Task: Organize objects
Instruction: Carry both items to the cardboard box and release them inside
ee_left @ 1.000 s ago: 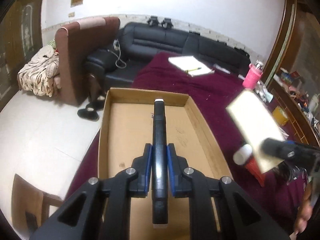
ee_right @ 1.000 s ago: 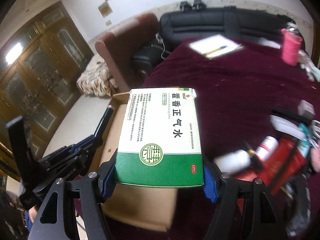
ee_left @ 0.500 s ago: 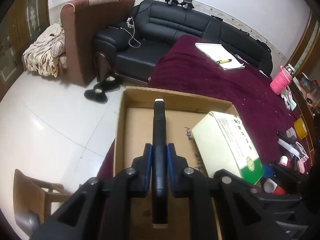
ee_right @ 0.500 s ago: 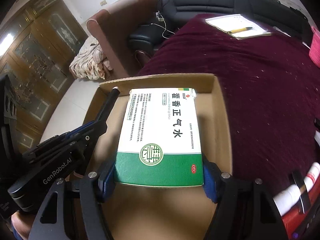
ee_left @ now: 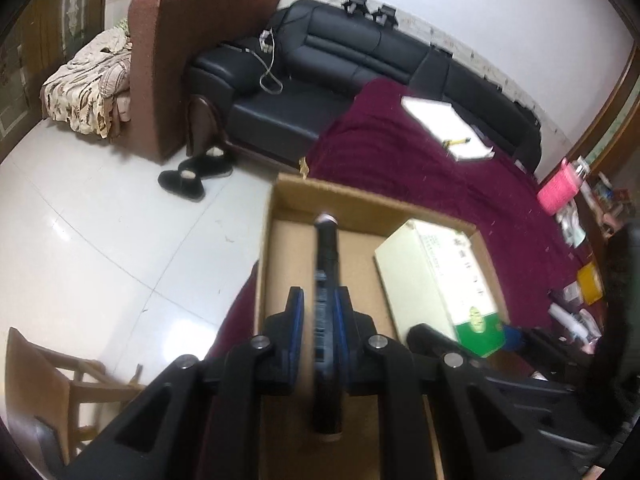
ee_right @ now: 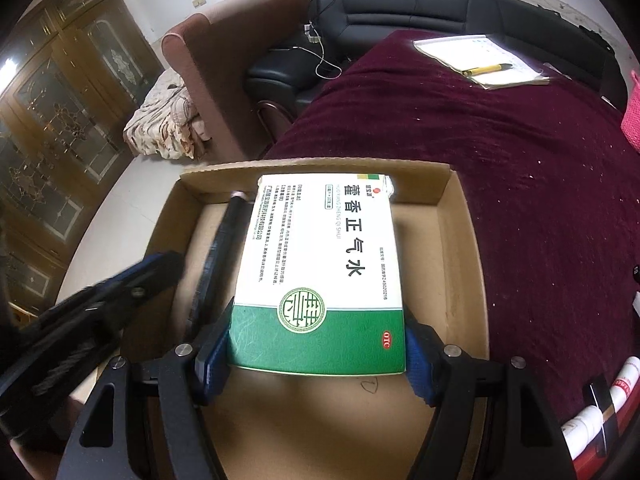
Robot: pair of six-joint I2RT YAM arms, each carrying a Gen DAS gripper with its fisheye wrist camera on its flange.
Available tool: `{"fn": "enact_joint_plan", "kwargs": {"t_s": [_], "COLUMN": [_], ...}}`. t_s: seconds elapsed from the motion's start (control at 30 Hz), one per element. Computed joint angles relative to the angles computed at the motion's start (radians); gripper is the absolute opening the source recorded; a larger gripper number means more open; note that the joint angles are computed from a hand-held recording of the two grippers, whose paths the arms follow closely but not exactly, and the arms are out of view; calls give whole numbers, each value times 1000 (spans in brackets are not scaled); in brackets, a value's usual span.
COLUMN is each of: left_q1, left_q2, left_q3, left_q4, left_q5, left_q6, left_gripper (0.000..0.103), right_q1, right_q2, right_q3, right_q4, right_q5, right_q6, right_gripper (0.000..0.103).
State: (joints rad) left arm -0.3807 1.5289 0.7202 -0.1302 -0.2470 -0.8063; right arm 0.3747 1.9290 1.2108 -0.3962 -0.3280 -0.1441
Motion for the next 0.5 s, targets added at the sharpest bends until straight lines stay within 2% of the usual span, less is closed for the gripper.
{"fn": "enact_joint_plan", "kwargs": {"t_s": [0.07,0.2,0.37,0.5], "left_q1": [-3,-27,-43,-76], "left_q2": [-51,-132,-251,-321], "left_q3": [-23,-47,-119,-153], "left_q4": [1,-50,-58,-83], "left_q5": [3,-64,-78,-97], "left_q6": [4,-7,-31,-50], "left_gripper": [18,30,30,30], "right_q1": [7,22,29,8], "right_q2": [11,35,18,-24], "right_q3": [10,43,39,10], "right_q4": [-1,-29,-45,-42], "right_q5": [8,15,-37,-59], "right_q6": [16,44,14,-6], "right_gripper": [79,81,81,86]}}
